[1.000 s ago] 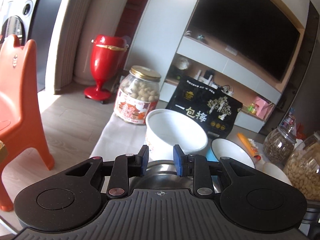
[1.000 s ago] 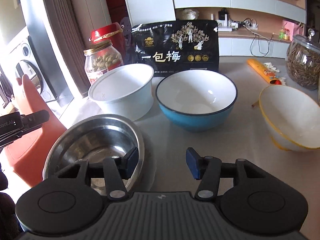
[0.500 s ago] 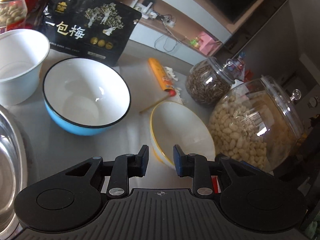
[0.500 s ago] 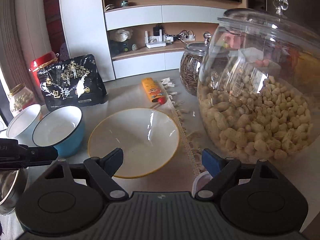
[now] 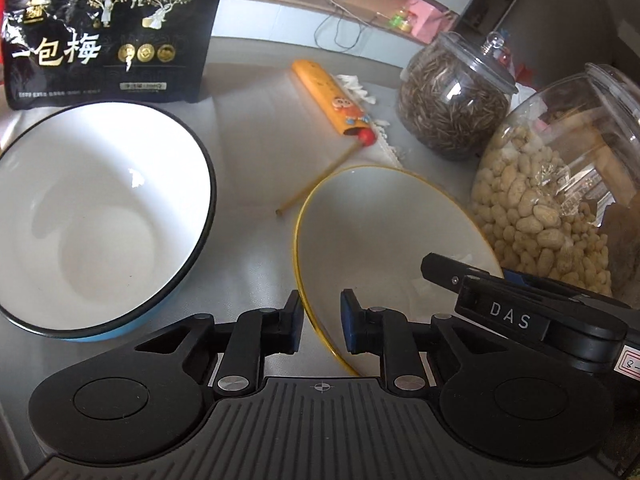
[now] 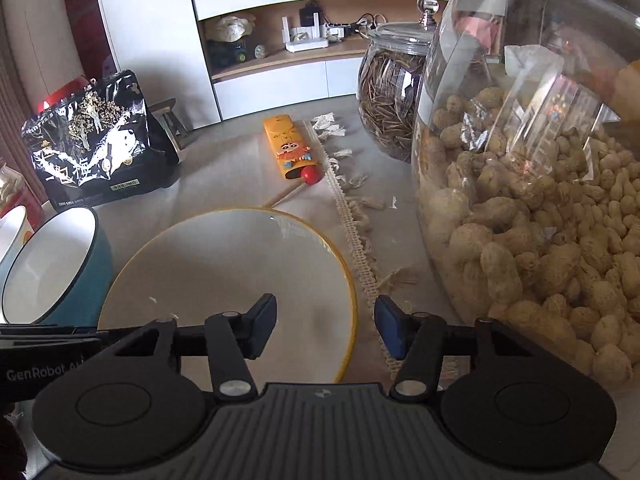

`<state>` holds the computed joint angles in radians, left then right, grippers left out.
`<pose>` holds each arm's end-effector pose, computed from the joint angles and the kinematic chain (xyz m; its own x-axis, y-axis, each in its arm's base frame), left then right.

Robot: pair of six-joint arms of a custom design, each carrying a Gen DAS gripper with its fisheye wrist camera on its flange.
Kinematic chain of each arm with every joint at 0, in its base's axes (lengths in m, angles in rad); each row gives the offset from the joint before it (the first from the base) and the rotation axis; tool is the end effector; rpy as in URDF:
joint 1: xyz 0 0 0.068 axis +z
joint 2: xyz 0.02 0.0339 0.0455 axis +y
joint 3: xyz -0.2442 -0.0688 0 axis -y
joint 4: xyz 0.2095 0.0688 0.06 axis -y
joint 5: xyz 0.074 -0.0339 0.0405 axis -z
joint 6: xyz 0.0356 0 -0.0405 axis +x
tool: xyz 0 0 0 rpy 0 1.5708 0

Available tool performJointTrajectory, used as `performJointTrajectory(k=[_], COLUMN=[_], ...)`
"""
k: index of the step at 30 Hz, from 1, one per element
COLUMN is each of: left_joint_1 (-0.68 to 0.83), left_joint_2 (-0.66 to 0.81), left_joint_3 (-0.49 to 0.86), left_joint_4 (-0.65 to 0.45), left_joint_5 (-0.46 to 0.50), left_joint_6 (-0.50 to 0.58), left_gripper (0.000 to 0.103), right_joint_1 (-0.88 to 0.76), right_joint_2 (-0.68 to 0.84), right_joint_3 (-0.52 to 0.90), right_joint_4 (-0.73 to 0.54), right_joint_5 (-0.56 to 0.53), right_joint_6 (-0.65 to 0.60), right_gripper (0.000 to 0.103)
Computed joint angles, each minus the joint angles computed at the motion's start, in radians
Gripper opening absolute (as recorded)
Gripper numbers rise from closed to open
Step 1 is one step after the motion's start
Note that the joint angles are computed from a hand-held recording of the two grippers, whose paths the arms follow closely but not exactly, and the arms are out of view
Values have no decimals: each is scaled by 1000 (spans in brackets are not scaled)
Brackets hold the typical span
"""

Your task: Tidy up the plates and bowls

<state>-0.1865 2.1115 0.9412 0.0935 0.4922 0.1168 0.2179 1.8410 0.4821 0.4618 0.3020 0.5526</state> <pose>0.3237 -0.0782 0.0606 -0.8146 0.2582 -0.5194 0.4818 0.7998 -0.3580 0.2515 0.0448 0.0722 -0.6627 0.3666 -0.6530 0.3791 0.9163 0.1296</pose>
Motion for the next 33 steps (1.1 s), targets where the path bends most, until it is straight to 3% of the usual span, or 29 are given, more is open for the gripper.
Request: performJointTrajectory(k=[1,7,9,15,19,25,33], left_joint_1=[3,34,57,230,316,420,452], left_joint_2=[17,-48,-90,-158,-217,-232,-226], left_joint_3=[12,-71,-99,-82,-128,-141,-136], left_joint_4=[-8,-2,-55,-364,-420,-486,-509], left_joint_5=[15,13,-1,29,0,31,65], left_joint_6=[2,72,130,404,534,617,622], left_gripper=[21,20,21,24,26,26,26], right_joint_1=[-10,25,67,280,425,536,610], right_joint_2=[18,-24,-54,-138,-133,-118,-66], right_joint_3=[10,-73,-106,-165,-168,-153,-172], right_joint_4=[2,59,66,25,17,8,87], right_joint_5=[-24,-60,-62,-6,41,95,227], right_joint_6=[-2,40,69,189,269,321,322], right_gripper=[39,39,39,39,39,39,39])
